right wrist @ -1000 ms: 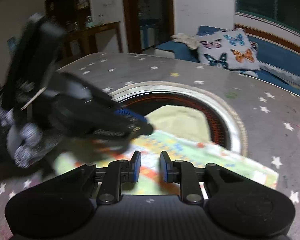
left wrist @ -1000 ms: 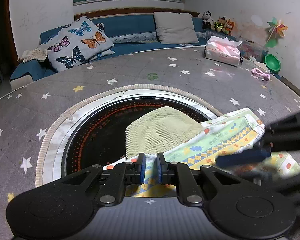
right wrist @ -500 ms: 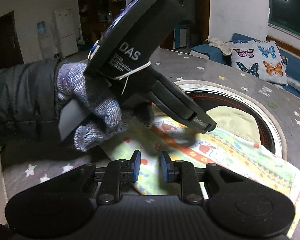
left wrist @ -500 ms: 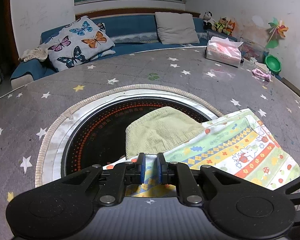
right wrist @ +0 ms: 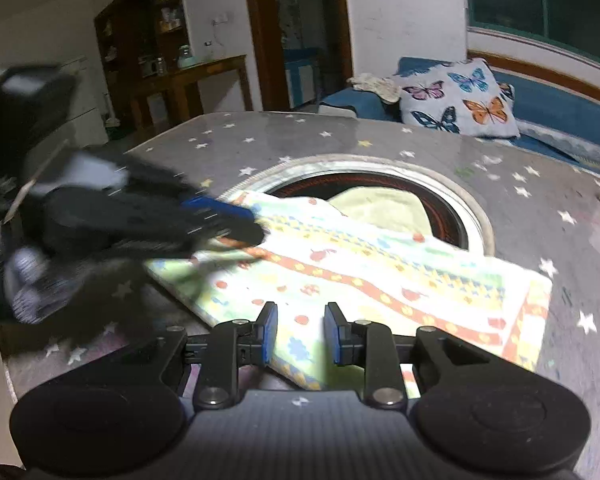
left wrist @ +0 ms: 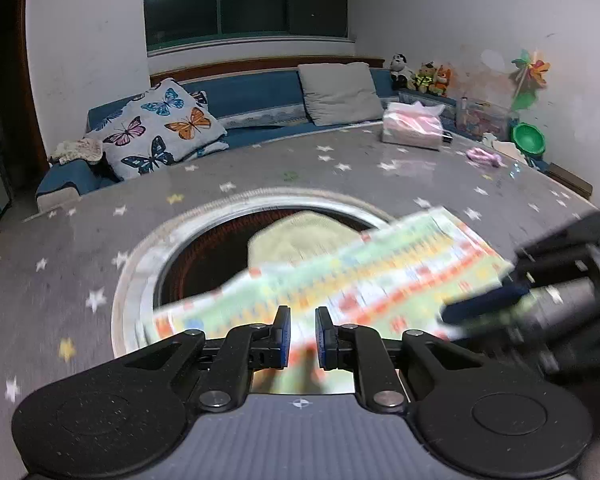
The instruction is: Fold clothes
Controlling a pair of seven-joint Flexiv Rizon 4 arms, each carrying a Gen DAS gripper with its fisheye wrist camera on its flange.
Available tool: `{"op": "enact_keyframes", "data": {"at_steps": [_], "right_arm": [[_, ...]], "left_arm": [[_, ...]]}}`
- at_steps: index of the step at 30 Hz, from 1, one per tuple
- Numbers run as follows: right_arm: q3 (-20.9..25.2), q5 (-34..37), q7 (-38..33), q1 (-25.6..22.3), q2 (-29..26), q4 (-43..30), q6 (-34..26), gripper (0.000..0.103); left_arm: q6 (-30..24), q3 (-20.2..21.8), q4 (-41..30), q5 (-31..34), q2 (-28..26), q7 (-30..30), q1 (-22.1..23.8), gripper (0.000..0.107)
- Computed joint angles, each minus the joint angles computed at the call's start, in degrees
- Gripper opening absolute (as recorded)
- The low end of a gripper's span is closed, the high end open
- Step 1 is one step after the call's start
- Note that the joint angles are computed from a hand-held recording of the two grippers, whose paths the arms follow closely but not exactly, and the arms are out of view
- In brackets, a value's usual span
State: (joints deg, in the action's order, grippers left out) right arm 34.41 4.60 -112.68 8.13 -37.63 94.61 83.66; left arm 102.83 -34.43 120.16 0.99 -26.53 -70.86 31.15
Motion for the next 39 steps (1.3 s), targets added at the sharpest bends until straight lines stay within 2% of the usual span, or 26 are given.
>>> {"op": "enact_keyframes", "data": {"at_steps": [7, 13, 18, 24, 27, 30, 35, 39], "right_arm": [[-0.78, 0.0, 0.61, -0.43, 0.5, 2.59, 2.31, 0.025], [-1.42, -0.74, 3.51, -1.3, 2.03, 5.11, 4.11, 0.025], [-6.51, -2.34, 9.36, 0.55, 3.4, 7.39, 6.11, 0.025], [-8.13, -5.23, 13.99, -0.66, 4.58, 9.72, 8.0, 0.024], [-7.3, -7.09, 14.73, -2.03, 4.35, 10.18, 7.85, 0.023], [-7.18, -8.33, 15.89, -2.28, 4.54, 10.15, 7.85, 0.024], [-6.66, -10.36, 17.69, -2.47, 3.17, 8.73, 10.55, 0.025], [-9.47, -12.34, 20.97, -0.46, 1.97, 7.22, 8.67, 0.025]], "left_arm": [[4.66, 3.41, 4.26, 2.01, 0.82, -4.24, -1.55, 0.015], [5.36, 3.9, 4.29, 5.24, 0.91, -8.82, -0.87, 0.016], [5.71, 3.59, 4.74, 7.08, 0.92, -11.01, 0.32, 0.017], [6.06, 5.24, 5.37, 7.57, 1.82, -13.23, -0.22, 0.016], [6.36, 5.73, 6.01, 7.71, 1.93, -14.7, 0.06, 0.016], [6.22, 2.95, 6.77, 8.8, 2.2, -16.59, 3.32, 0.016], [6.19, 5.18, 6.69, 8.59, 2.93, -17.62, 1.77, 0.016], [6.32, 5.6, 6.82, 8.78, 2.96, -18.49, 1.81, 0.016]]}}
